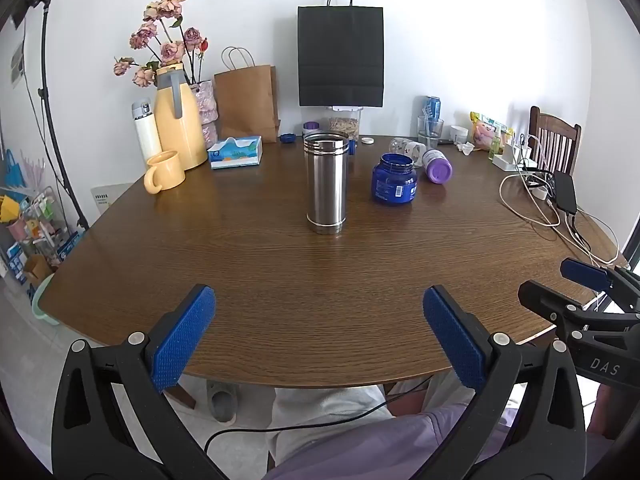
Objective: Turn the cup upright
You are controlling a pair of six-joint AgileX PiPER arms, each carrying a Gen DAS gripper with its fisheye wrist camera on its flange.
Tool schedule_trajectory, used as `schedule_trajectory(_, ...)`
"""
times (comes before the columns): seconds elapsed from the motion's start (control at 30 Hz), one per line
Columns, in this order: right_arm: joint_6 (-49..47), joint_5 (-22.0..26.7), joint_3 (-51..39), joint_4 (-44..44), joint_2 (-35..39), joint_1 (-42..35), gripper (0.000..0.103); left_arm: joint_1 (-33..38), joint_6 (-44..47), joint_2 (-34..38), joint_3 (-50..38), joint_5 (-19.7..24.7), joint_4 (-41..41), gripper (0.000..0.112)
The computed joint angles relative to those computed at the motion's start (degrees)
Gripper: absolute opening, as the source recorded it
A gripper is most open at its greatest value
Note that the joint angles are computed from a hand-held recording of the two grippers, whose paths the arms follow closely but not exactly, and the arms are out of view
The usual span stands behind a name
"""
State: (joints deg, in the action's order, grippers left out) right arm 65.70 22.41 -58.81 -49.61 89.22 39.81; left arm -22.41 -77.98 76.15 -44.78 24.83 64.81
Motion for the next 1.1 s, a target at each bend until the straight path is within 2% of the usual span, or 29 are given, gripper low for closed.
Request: schedule_trajectory(1.1,-1.39,0.40,-0.43,1.32,-0.37,0.11,0.082,-0.03,0.17,0.01,-0.03,0.07,-0.19,0.103)
